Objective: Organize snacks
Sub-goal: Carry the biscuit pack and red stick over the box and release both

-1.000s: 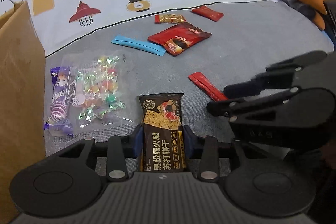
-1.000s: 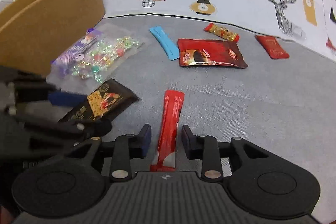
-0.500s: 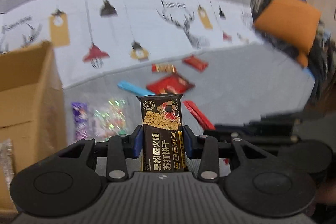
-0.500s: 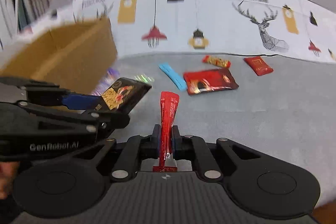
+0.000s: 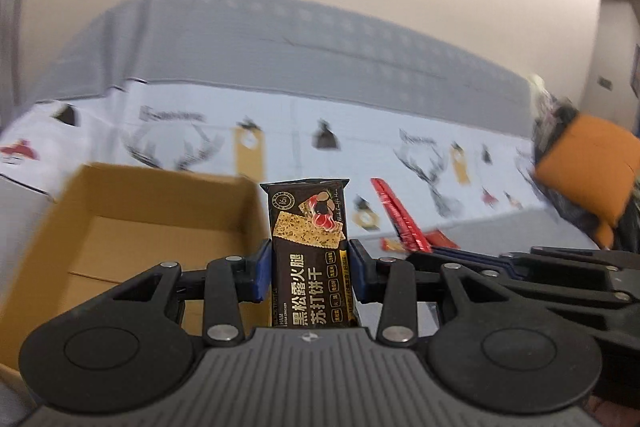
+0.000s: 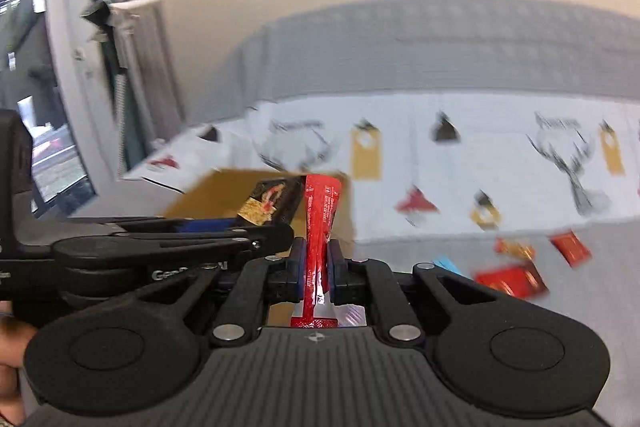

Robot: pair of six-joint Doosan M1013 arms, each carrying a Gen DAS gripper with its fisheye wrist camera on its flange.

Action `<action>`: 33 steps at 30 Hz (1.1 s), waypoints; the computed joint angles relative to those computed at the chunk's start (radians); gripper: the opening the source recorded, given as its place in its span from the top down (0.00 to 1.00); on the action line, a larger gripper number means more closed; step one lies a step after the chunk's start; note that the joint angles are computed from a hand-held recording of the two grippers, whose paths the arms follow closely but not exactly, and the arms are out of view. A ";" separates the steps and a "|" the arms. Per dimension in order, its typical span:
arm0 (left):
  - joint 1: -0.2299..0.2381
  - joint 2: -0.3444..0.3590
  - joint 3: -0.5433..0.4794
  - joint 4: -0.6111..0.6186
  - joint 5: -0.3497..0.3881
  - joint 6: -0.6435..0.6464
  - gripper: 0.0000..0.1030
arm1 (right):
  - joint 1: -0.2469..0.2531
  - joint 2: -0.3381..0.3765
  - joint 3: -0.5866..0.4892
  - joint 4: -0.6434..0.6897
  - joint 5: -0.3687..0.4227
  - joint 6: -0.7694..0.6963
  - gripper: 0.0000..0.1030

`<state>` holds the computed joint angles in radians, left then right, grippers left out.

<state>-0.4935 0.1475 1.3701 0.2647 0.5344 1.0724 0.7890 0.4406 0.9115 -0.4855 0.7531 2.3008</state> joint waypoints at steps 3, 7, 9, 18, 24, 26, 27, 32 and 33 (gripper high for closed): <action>0.019 -0.018 0.012 0.112 0.000 -0.097 0.58 | 0.011 0.040 -0.075 0.024 0.002 -0.052 0.90; 0.021 -0.042 0.054 0.442 -0.013 -0.358 0.58 | 0.023 0.094 -0.169 0.037 -0.001 -0.108 0.90; 0.026 -0.044 0.059 0.511 -0.002 -0.398 0.58 | 0.024 0.127 -0.223 0.070 0.016 -0.159 0.89; 0.090 0.017 0.018 0.293 0.118 -0.223 0.58 | 0.013 0.268 -0.411 0.244 0.182 -0.271 0.89; 0.145 0.116 -0.082 -0.027 0.356 0.054 0.58 | 0.006 0.329 -0.465 0.288 0.284 -0.261 0.89; 0.156 0.128 -0.094 -0.074 0.392 0.072 0.58 | 0.002 0.338 -0.468 0.303 0.295 -0.255 0.89; 0.158 0.128 -0.096 -0.078 0.395 0.072 0.58 | 0.000 0.342 -0.470 0.313 0.300 -0.259 0.89; 0.149 0.134 -0.107 -0.056 0.398 0.060 0.58 | -0.009 0.359 -0.486 0.367 0.319 -0.314 0.84; 0.144 0.135 -0.110 -0.040 0.398 0.043 0.55 | -0.007 0.344 -0.456 0.341 0.288 -0.293 0.79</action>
<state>-0.3493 0.2826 1.2605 0.2252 0.9319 1.1155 0.7819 0.7841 0.4553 -0.1440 1.0413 2.0082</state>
